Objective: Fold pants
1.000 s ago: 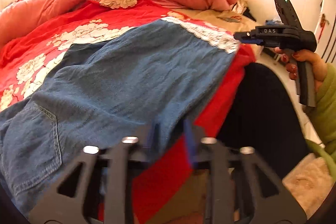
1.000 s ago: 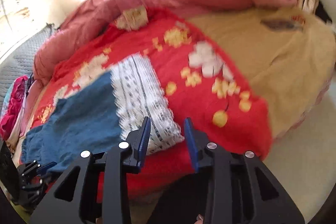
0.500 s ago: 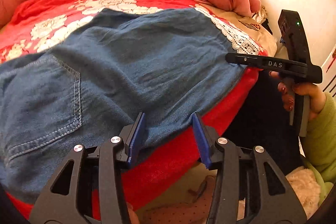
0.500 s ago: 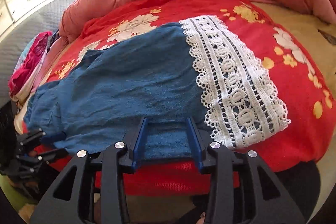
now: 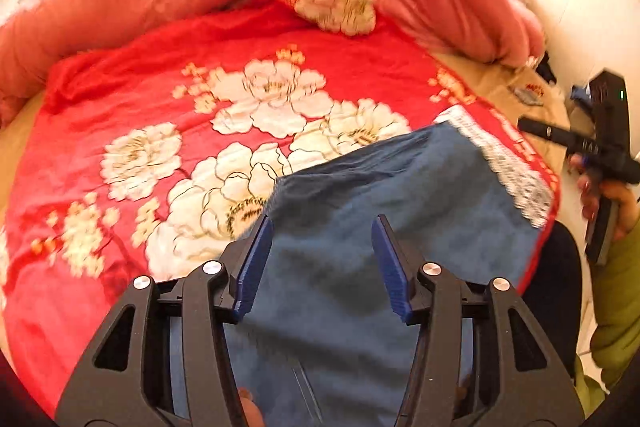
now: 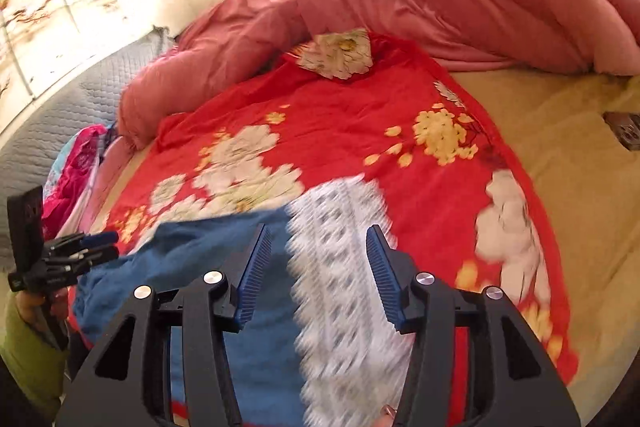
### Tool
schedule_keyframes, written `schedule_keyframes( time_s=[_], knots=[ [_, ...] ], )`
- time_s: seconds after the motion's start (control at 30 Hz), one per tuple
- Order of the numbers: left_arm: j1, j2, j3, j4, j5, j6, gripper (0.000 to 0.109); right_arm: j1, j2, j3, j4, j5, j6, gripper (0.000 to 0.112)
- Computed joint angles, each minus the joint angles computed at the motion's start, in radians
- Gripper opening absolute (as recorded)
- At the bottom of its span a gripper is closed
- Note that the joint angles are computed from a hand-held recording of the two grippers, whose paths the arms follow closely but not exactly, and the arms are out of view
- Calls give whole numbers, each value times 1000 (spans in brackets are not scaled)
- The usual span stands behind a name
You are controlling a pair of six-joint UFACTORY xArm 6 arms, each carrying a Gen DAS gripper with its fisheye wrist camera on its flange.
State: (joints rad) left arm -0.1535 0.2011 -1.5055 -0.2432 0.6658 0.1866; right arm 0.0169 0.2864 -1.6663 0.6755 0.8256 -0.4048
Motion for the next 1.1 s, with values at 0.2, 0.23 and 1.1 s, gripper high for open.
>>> schedule_keyframes(
  time_s=[0.2, 0.23, 1.1],
  knots=[
    [32, 202, -214, -19, 105, 16, 46, -1, 291, -387, -97, 190, 75, 50],
    [36, 221, -236, -32, 122, 18, 48, 0, 350, -468, -110, 234, 86, 50],
    [21, 352, -319, -70, 12, -45, 7, 33, 408, -474, -213, 143, 46, 27]
  ],
)
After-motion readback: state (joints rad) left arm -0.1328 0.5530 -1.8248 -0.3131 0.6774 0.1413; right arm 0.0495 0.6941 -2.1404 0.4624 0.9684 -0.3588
